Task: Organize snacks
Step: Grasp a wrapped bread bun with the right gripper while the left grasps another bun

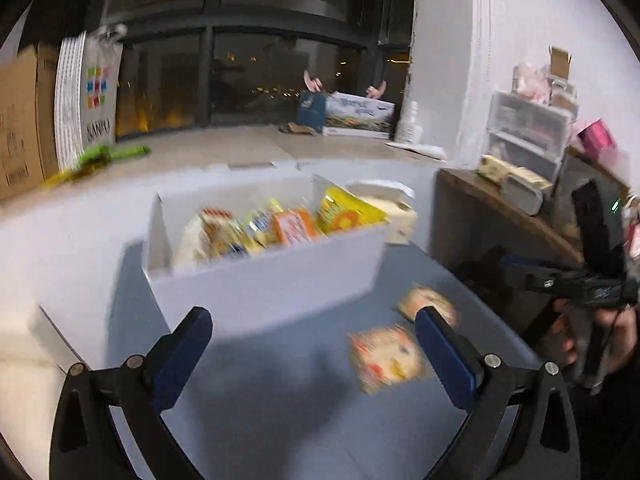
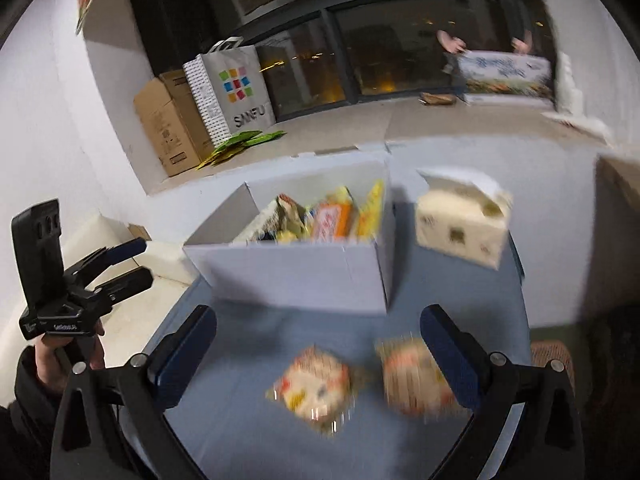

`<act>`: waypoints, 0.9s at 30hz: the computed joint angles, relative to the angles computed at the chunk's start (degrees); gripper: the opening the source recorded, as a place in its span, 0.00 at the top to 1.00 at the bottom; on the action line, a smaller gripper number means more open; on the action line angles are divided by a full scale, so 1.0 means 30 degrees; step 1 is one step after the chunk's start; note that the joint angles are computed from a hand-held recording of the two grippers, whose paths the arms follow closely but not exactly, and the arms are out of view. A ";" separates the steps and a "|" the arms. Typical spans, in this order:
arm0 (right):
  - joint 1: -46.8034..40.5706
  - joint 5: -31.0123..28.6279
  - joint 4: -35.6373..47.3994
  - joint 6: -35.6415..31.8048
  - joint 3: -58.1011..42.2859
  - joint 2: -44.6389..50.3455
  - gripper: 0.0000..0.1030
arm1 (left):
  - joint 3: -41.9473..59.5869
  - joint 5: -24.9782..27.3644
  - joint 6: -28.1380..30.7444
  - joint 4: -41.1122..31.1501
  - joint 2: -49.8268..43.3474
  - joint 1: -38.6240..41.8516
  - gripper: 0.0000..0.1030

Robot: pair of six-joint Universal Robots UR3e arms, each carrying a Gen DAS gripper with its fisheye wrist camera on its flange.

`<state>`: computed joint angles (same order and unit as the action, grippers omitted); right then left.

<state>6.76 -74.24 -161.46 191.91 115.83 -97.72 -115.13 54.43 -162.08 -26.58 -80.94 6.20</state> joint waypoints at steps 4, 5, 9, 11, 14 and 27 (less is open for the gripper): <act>-0.0232 -0.0135 -0.2017 0.1458 0.4419 -0.2843 0.00 | -0.3412 -0.0635 0.0083 -0.0626 0.2934 0.0644 0.00; -0.0155 -0.0317 -0.2194 0.1684 0.5287 -0.3554 0.00 | -0.3829 -0.0804 0.0211 -0.0847 0.3265 0.0755 0.00; 0.1269 -0.2329 -0.2264 0.2180 0.6684 -0.4649 0.00 | -0.5143 -0.1091 0.0356 -0.1724 0.4633 0.1131 0.00; 0.1464 -0.2587 -0.2099 0.1863 0.6524 -0.4315 0.00 | -0.5417 -0.0963 0.0419 -0.1763 0.4917 0.1089 0.00; 0.1680 -0.3229 -0.1711 0.1148 0.5489 -0.2911 0.00 | -0.5686 -0.1264 0.0701 -0.2188 0.5427 0.1381 0.00; 0.1066 -0.5516 0.1338 -0.2605 -0.2678 0.7526 0.00 | -0.5938 -0.0990 0.1226 -0.2854 0.5595 0.1582 0.00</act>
<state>9.96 -90.78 -157.44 184.09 107.80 -75.14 -132.95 51.46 -158.40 -35.14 -64.15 10.94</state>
